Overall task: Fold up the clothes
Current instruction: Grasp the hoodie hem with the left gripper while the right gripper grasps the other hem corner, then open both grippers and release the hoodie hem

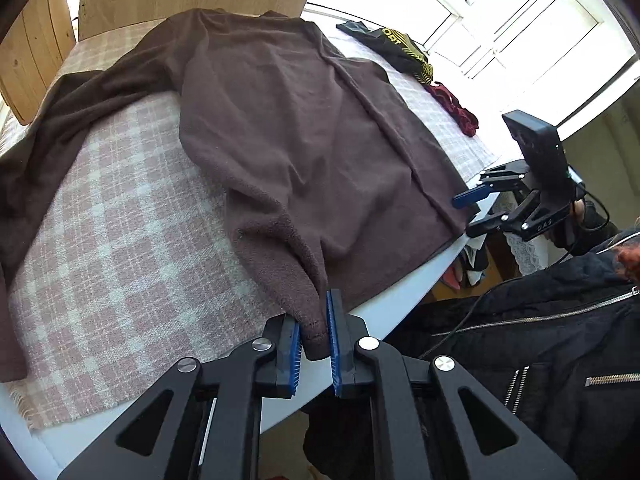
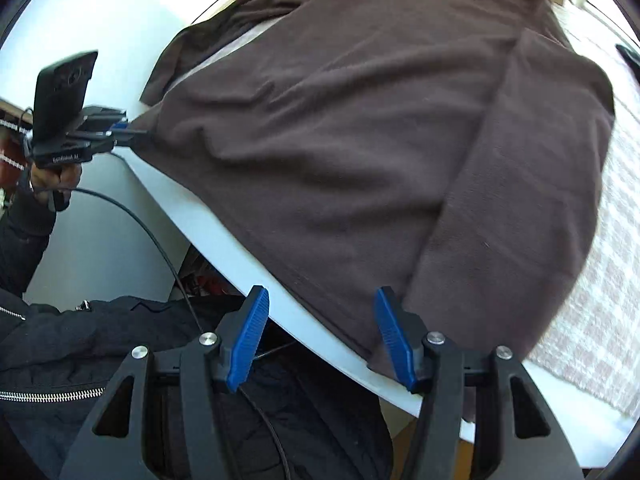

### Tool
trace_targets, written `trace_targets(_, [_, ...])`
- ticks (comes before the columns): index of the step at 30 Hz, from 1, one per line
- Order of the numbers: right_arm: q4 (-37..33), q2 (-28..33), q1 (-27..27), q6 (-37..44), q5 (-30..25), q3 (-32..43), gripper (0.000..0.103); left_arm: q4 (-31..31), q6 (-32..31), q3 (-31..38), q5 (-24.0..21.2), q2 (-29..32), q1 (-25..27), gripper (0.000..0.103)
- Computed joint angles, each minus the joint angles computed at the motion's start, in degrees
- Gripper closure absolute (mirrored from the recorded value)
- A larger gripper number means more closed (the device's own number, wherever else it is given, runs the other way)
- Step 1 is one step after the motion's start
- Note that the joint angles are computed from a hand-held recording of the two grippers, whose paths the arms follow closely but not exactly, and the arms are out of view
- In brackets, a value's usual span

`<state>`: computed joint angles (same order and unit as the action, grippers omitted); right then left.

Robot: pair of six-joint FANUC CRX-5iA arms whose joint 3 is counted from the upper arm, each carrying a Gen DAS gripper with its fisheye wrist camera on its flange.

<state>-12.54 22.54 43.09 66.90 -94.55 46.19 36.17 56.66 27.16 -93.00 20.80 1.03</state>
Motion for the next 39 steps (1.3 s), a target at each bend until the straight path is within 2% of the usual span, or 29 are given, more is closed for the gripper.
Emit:
trace_targets(3, [1.43, 5.82, 2.11, 6.16, -2.29, 6.61, 0.048, 1.58, 3.26, 3.62, -1.2, 1.42, -0.34, 0.092])
trace_targets(6, [2.41, 8.67, 2.35, 6.72, -3.85, 9.06, 0.048, -1.73, 7.3, 8.72, -3.52, 3.09, -1.17, 0.093])
trace_targets(8, [2.82, 8.94, 2.29, 6.84, -3.63, 9.03, 0.048, -5.44, 8.38, 9.57, -4.59, 2.88, -1.83, 0.094])
trace_targets(10, [5.87, 10.15, 3.43, 8.57, -4.95, 10.11, 0.049, -6.51, 8.53, 8.0, -4.63, 2.03, -1.87, 0.094])
trace_targets(15, [12.25, 11.77, 6.75, 15.11, -6.52, 10.5, 0.059, -2.95, 11.35, 2.52, -2.29, -0.26, -0.12, 0.095])
trace_targets(16, [12.22, 12.37, 6.68, 15.79, -7.57, 11.64, 0.066, -1.47, 11.54, 1.78, -1.93, -0.61, 0.3, 0.095])
trace_targets(17, [12.22, 13.32, 6.46, 16.48, -9.29, 13.35, 0.087, 0.01, 11.73, 1.05, -1.58, -0.97, 0.7, 0.095])
trace_targets(18, [12.32, 14.88, 6.02, 17.18, -12.11, 16.07, 0.1, 1.36, 11.93, 0.39, -1.22, -1.35, 0.99, 0.095])
trace_targets(20, [9.62, 16.93, 4.13, 16.5, -16.41, 20.61, 0.099, 1.32, 12.47, -0.32, -1.12, -2.23, 1.01, 0.094])
trace_targets(25, [3.45, 18.84, 1.09, 13.52, -20.26, 27.96, 0.094, -12.5, 14.3, 0.1, -5.48, -3.09, -0.73, 0.096])
trace_targets(27, [3.92, 19.17, 0.98, 13.24, -20.43, 29.73, 0.089, -15.57, 14.91, 0.7, -5.68, -3.76, -0.77, 0.096])
trace_targets(29, [6.15, 18.76, 1.18, 13.74, -20.19, 29.49, 0.081, -17.48, 15.46, 1.58, -5.17, -4.6, -0.35, 0.096])
trace_targets(31, [6.27, 16.75, 0.34, 12.8, -18.94, 26.92, 0.08, -19.4, 15.99, 2.48, -4.65, -5.39, 0.05, 0.093])
trace_targets(33, [6.37, 12.1, -1.12, 9.77, -14.66, 20.13, 0.078, -21.79, 16.09, 5.1, -4.27, -5.33, -0.56, 0.091])
trace_targets(34, [7.13, 9.5, -1.83, 8.04, -12.14, 16.18, 0.074, -22.04, 16.04, 6.42, -3.79, -4.93, -0.82, 0.089])
trace_targets(35, [8.9, 7.44, -2.26, 5.85, -9.86, 12.83, 0.063, -21.26, 16.19, 7.46, -3.37, -4.26, -0.78, 0.087])
trace_targets(36, [10.7, 6.33, -2.65, 3.08, -8.56, 10.83, 0.058, -20.61, 16.29, 8.45, -3.08, -3.53, -0.83, 0.084])
trace_targets(37, [11.91, 4.67, -3.68, 0.46, -7.46, 8.04, 0.055, -20.2, 16.31, 9.3, -3.04, -2.7, -1.04, 0.083])
trace_targets(39, [12.31, 2.05, -6.06, -4.56, -5.89, 3.53, 0.055, -20.63, 16.62, 11.77, -3.44, -0.45, -2.66, 0.083])
